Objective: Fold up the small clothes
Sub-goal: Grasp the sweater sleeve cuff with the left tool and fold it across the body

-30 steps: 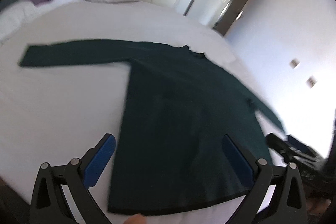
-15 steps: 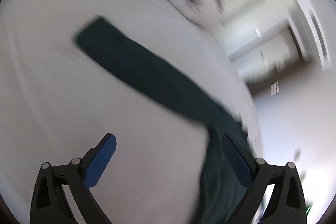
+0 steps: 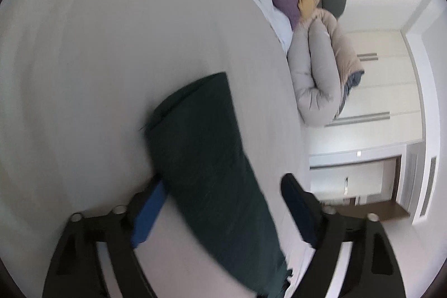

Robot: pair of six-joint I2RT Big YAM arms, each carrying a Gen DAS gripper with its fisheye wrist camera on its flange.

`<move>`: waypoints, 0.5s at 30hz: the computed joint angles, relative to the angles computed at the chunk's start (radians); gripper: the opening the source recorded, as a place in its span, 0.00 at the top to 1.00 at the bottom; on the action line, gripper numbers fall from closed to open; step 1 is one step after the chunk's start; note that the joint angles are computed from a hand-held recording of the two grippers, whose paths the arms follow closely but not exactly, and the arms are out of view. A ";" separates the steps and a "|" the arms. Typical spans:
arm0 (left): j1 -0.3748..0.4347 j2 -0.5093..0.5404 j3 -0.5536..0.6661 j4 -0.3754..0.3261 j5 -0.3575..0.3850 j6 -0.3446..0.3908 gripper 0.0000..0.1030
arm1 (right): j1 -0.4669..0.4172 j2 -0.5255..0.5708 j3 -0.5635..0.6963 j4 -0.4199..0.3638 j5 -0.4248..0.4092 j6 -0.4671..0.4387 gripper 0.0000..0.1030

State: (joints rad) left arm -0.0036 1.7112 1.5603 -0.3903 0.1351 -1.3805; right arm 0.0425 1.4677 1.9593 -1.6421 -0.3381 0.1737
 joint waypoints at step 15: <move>-0.068 0.135 0.326 -0.247 -0.007 0.350 0.93 | -0.116 -0.089 -0.094 0.101 -0.034 -0.008 0.49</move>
State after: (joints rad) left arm -0.0713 1.8465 1.8863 -0.6373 0.1276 -1.0309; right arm -0.0734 1.3785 1.8654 -1.5408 -0.3724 0.1662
